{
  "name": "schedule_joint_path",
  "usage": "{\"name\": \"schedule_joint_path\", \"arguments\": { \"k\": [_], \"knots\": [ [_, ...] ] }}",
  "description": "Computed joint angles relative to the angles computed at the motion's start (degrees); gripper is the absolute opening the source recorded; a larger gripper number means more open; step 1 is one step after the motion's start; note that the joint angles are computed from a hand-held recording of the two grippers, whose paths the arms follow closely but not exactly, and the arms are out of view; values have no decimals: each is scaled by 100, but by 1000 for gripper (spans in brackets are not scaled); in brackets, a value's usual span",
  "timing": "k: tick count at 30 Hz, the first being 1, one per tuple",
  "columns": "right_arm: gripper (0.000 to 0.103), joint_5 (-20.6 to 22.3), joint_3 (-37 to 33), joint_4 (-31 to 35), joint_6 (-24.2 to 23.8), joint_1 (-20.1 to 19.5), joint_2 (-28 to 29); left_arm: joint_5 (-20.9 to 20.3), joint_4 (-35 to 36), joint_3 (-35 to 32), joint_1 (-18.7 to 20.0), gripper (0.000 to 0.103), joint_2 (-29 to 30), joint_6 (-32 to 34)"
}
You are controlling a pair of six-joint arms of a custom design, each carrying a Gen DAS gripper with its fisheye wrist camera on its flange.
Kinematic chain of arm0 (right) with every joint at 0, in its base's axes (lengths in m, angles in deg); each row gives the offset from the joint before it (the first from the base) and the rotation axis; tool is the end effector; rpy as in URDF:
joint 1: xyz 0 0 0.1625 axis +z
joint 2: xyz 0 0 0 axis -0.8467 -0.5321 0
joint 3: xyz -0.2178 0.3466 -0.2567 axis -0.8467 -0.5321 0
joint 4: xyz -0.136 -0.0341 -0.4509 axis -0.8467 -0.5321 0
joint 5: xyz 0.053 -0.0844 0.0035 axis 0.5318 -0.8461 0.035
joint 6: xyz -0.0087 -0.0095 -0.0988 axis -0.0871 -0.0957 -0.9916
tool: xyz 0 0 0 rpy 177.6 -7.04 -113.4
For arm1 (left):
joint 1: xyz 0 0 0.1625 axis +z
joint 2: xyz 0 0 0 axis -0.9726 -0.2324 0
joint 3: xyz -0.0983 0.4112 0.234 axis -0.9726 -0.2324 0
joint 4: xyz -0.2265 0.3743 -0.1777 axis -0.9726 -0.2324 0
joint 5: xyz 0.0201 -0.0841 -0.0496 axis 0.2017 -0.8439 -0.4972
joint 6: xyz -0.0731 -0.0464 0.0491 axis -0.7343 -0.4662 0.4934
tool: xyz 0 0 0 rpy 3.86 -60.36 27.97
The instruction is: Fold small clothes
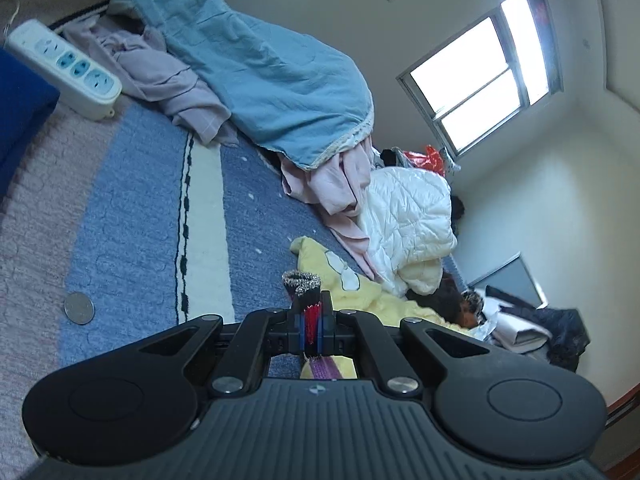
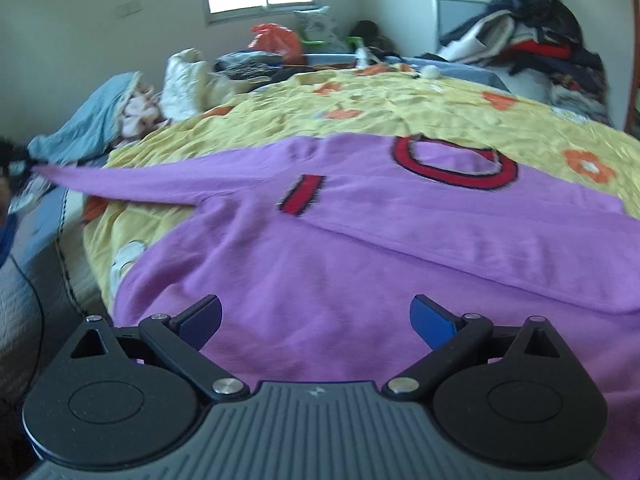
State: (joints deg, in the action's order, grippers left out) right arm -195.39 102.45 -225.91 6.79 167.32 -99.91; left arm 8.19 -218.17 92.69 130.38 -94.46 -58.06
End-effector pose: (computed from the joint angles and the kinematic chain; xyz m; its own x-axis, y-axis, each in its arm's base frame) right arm 0.2035 -0.2903 0.1543 -0.7302 -0.3892 0.5615 -0.6646 0.5950 -0.4519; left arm 0.0427 -0.3185 0.4793 -0.8605 -0.4944 0.1225 -0.1823 0.0745 -0.9804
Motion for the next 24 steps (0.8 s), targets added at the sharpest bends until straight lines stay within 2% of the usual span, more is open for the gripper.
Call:
{"name": "schedule_joint_path", "arguments": {
  "k": [2, 4, 7, 9, 16, 20, 24],
  "knots": [
    [101, -69, 48, -196, 13, 46, 67, 294, 208, -13, -300, 5, 91, 55],
    [101, -166, 125, -297, 24, 24, 20, 249, 487, -59, -526, 5, 258, -47],
    [101, -246, 288, -270, 199, -136, -253, 135, 771, -217, -920, 5, 899, 13],
    [101, -221, 444, -260, 256, -312, -503, -186, 839, -384, -1065, 5, 1512, -28],
    [101, 96, 874, -457, 408, -909, -1206, -1934, 197, -1249, -1240, 5, 4047, 69],
    [101, 158, 893, -534, 235, -1042, -1333, -2661, 92, -1872, -1396, 5, 5346, 257],
    [101, 238, 947, -395, 186, -1210, -1549, -3232, 186, -2355, -1570, 5, 6356, 172]
  ]
}}
